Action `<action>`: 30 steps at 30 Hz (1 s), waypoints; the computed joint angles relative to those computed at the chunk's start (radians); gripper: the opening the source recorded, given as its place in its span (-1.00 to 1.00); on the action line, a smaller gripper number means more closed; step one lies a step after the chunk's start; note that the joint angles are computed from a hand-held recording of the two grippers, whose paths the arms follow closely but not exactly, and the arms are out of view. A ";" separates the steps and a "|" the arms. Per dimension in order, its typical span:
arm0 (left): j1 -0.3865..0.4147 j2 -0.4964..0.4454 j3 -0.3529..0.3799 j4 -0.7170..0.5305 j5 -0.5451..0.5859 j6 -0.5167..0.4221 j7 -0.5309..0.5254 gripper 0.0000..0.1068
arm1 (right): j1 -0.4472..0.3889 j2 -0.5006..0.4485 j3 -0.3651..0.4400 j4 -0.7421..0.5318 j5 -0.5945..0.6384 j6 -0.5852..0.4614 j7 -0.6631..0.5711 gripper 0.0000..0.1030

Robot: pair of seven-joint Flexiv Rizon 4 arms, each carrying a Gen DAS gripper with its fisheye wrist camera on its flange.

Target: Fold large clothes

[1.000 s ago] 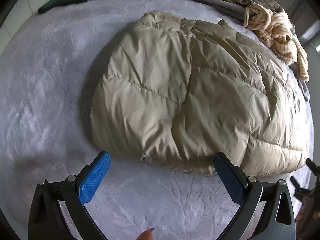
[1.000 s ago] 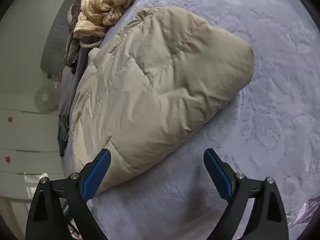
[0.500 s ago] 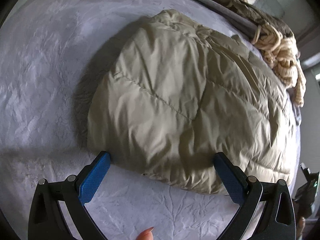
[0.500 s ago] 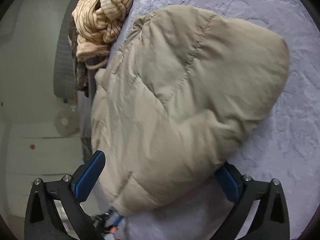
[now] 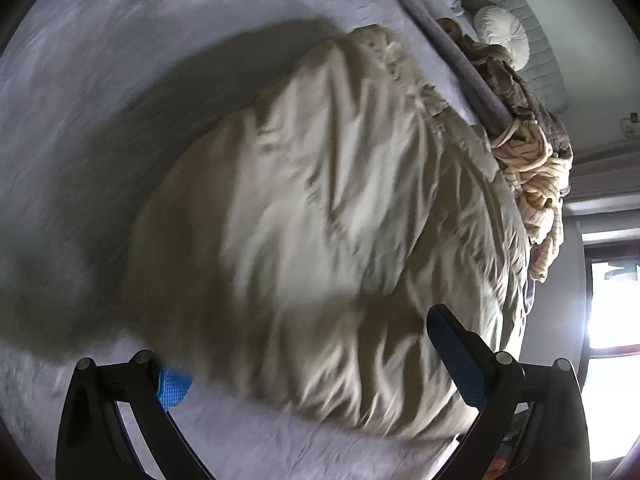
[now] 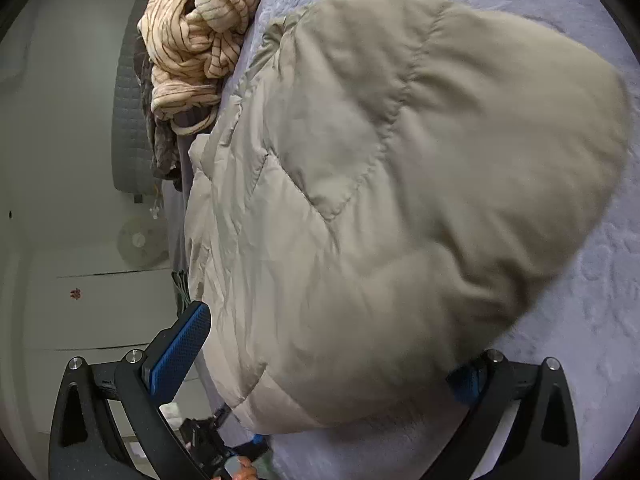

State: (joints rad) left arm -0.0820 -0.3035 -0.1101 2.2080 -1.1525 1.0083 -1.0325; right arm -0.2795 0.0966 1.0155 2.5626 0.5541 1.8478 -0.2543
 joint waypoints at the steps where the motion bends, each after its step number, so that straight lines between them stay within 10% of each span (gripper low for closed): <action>1: -0.005 -0.013 -0.005 -0.012 -0.003 0.014 -0.005 0.93 | 0.010 -0.026 -0.008 -0.003 -0.003 0.025 -0.009 1.00; 9: -0.026 -0.103 -0.053 -0.079 -0.029 0.138 -0.082 0.92 | 0.154 -0.210 -0.133 -0.019 -0.046 0.203 -0.057 1.00; 16: -0.049 -0.057 -0.048 -0.062 0.080 0.251 0.005 -0.44 | 0.184 -0.196 -0.189 0.036 -0.176 0.235 0.068 0.99; 24: -0.017 0.003 -0.080 -0.039 0.175 0.290 0.097 -0.57 | 0.263 -0.103 -0.253 0.066 -0.182 0.152 0.157 -0.30; 30: -0.007 0.060 -0.063 -0.011 0.169 0.239 0.215 -0.60 | 0.237 0.052 -0.215 0.043 -0.165 -0.025 0.133 -0.49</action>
